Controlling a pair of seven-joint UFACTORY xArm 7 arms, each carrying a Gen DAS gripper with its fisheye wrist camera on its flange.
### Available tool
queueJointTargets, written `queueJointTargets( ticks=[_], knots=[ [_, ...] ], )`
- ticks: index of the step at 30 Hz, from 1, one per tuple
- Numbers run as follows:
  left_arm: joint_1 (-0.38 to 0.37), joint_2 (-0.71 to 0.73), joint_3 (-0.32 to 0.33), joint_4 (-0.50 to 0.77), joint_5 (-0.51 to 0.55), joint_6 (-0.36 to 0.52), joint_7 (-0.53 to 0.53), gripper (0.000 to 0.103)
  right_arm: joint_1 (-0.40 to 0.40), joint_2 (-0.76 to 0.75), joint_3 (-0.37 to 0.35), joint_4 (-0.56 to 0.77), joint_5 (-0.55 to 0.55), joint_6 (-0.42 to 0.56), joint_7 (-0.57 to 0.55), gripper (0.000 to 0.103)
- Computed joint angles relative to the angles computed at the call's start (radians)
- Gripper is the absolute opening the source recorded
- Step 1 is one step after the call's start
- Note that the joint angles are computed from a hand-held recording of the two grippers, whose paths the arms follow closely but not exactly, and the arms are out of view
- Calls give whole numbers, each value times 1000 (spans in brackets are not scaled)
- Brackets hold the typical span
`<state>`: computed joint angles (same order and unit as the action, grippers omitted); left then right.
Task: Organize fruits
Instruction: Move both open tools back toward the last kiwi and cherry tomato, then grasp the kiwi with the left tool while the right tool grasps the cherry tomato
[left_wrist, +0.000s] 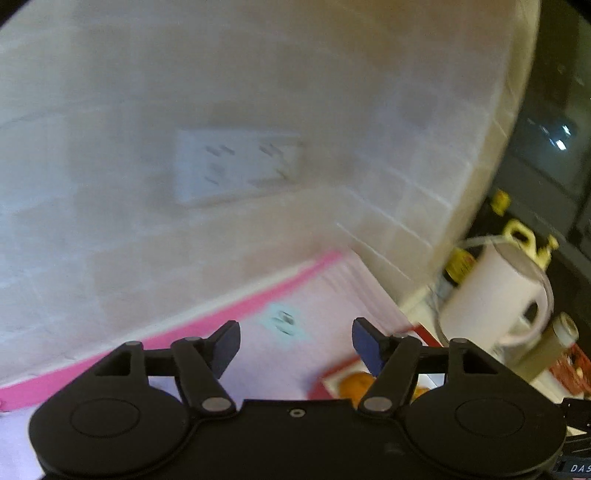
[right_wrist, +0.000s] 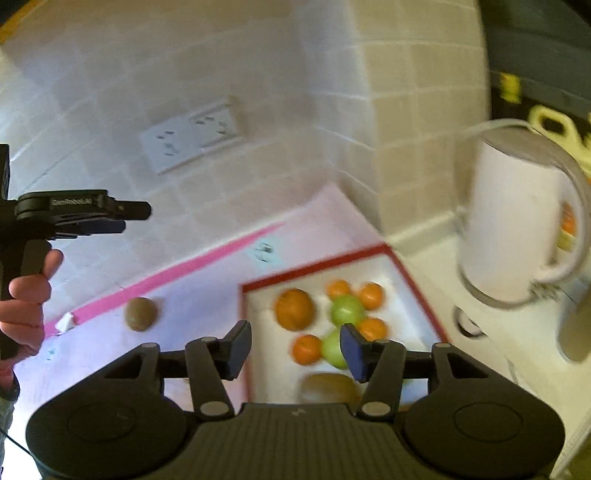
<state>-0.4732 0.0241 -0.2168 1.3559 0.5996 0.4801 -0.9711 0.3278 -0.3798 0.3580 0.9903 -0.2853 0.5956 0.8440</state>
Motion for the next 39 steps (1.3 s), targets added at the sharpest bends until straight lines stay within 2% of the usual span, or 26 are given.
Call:
queueJointTargets(
  ticks=[3, 8, 15, 20, 22, 26, 29, 34, 39],
  knots=[
    [39, -120, 9, -102, 15, -1, -35, 80, 12, 81, 29, 73, -24, -16, 0, 57],
    [125, -270, -9, -230, -4, 8, -30, 80, 73, 233, 44, 201, -88, -18, 23, 59],
    [213, -383, 15, -355, -105, -41, 73, 81, 189, 414, 11, 358, -154, 15, 50, 59],
    [226, -340, 43, -428, -231, -131, 187, 82, 273, 500, -37, 408, -198, 70, 68, 59],
    [230, -299, 41, -442, -285, -141, 227, 82, 299, 534, -56, 416, -180, 94, 52, 59],
    [269, -179, 3, -430, -266, -153, 218, 82, 333, 573, -94, 391, -131, 83, 42, 57],
    [240, -94, 29, -409, -324, -159, 285, 82, 357, 601, -121, 387, -134, 80, 83, 55],
    [205, -6, 58, -379, -412, -181, 367, 82, 367, 642, -145, 399, -122, 55, 84, 53],
    [188, 25, 78, -373, -406, -197, 371, 82, 376, 681, -161, 432, -113, 79, 68, 49]
  ],
)
